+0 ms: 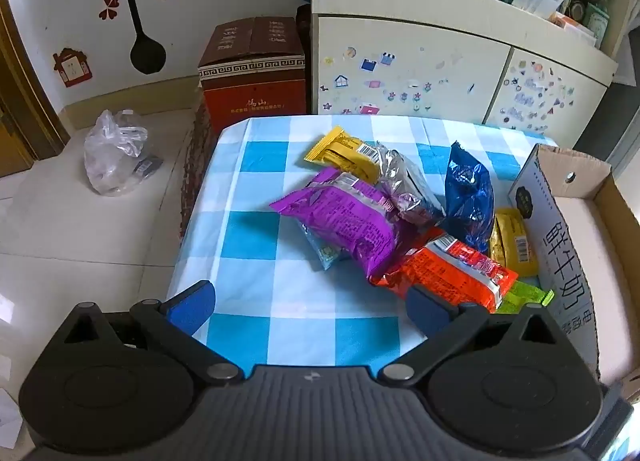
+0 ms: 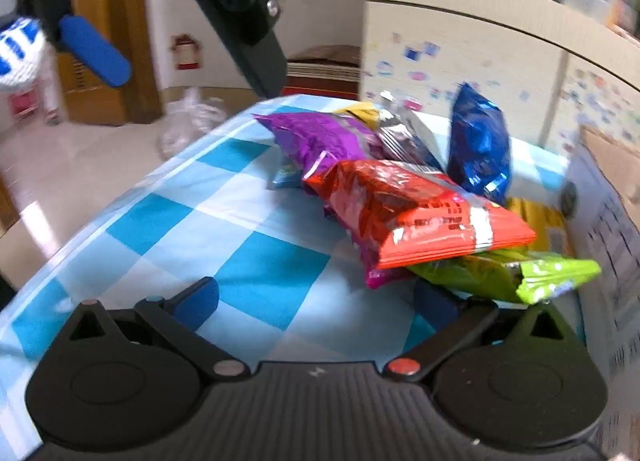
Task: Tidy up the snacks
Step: 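Move both tools over the snack pile toward the bags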
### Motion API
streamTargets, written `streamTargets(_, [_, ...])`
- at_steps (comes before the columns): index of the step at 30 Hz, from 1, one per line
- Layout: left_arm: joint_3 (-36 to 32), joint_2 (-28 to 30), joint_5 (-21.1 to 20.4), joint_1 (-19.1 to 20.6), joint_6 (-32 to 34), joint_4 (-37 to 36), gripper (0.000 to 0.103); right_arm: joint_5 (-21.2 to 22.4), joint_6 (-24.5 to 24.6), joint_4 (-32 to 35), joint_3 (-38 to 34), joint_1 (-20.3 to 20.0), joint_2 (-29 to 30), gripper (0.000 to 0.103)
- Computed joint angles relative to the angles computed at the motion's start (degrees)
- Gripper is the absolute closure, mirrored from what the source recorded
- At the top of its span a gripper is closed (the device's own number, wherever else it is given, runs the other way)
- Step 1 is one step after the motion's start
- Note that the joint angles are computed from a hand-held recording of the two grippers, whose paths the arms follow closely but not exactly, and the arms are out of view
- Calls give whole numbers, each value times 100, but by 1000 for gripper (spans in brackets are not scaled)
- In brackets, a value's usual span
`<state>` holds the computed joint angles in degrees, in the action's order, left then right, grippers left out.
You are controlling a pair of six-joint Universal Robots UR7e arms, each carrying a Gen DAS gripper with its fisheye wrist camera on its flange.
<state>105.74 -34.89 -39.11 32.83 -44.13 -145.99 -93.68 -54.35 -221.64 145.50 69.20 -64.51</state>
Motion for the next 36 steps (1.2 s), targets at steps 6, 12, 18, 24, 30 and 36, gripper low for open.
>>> streamTargets(6, [24, -96, -6, 18, -127, 178, 0, -1580, 893, 1448, -216, 813, -467, 0])
streamTargets(12, [112, -290, 20, 16, -363, 273, 0, -1526, 2216, 3267, -197, 827, -1568, 1])
streamTargets(18, [209, -450, 83, -40, -566, 367, 0, -1801, 2407, 3164, -97, 1094, -1992, 1])
streamTargets(24, [294, -547, 107, -102, -882, 671, 0, -2231, 2684, 3247, -209, 1309, -2202, 1])
streamTargets(30, [244, -534, 215, -161, -1122, 1102, 0, -2702, 2815, 3716, -592, 1571, -2272, 1])
streamTargets(36, [108, -406, 220, -185, -1162, 1502, 0, -2690, 2899, 3854, -725, 1510, -2279, 1])
